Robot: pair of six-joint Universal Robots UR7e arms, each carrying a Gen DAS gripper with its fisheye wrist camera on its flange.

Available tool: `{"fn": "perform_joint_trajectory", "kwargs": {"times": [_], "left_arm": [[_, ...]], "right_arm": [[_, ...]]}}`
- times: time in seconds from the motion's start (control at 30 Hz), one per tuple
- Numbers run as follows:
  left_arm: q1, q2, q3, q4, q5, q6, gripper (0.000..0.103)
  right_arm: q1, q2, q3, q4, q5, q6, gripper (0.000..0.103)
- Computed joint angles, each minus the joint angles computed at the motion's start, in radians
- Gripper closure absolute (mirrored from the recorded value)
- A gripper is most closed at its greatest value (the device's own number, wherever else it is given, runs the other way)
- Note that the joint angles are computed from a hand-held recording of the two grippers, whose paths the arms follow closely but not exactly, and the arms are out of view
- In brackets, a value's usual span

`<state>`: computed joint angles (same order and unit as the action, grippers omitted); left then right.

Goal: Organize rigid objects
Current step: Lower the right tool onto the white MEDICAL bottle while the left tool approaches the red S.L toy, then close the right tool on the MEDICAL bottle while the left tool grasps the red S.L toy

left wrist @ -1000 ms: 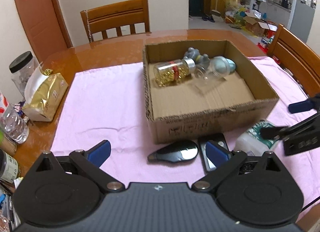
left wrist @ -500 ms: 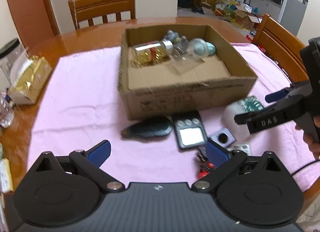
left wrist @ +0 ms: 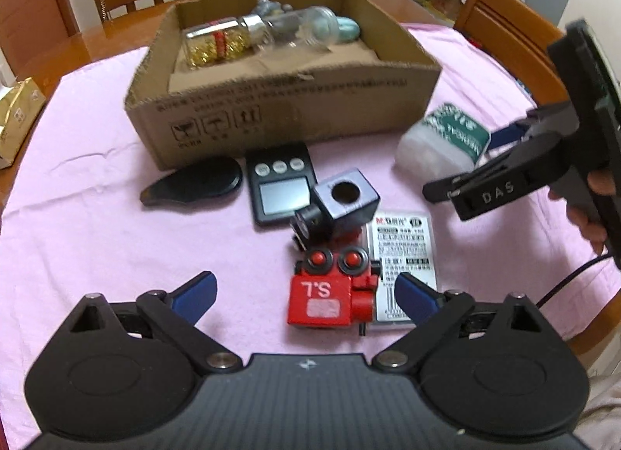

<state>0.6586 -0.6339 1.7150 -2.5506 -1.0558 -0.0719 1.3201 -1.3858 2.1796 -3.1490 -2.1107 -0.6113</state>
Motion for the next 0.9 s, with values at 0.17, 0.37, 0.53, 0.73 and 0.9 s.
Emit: {"fn": "perform_joint_trajectory", "kwargs": {"times": [0.17, 0.37, 0.53, 0.73, 0.9], "left_arm": [[0.011, 0.007, -0.002, 0.003, -0.038, -0.012, 0.027], [0.035, 0.015, -0.008, -0.011, -0.086, -0.029, 0.051], [0.037, -0.002, 0.013, -0.012, -0.083, -0.031, 0.053], [0.037, -0.041, 0.054, -0.004, 0.027, -0.072, 0.053], [0.049, -0.053, 0.075, -0.022, 0.079, -0.103, 0.049]], "right_arm": [[-0.013, -0.013, 0.015, -0.021, 0.03, -0.03, 0.0], [-0.019, -0.021, 0.037, -0.058, 0.045, -0.04, 0.0], [-0.016, -0.017, 0.04, -0.069, 0.04, -0.031, 0.0], [-0.018, -0.012, 0.046, -0.094, 0.044, -0.032, 0.0], [-0.024, -0.014, 0.068, -0.139, 0.056, -0.039, 0.0]]}}
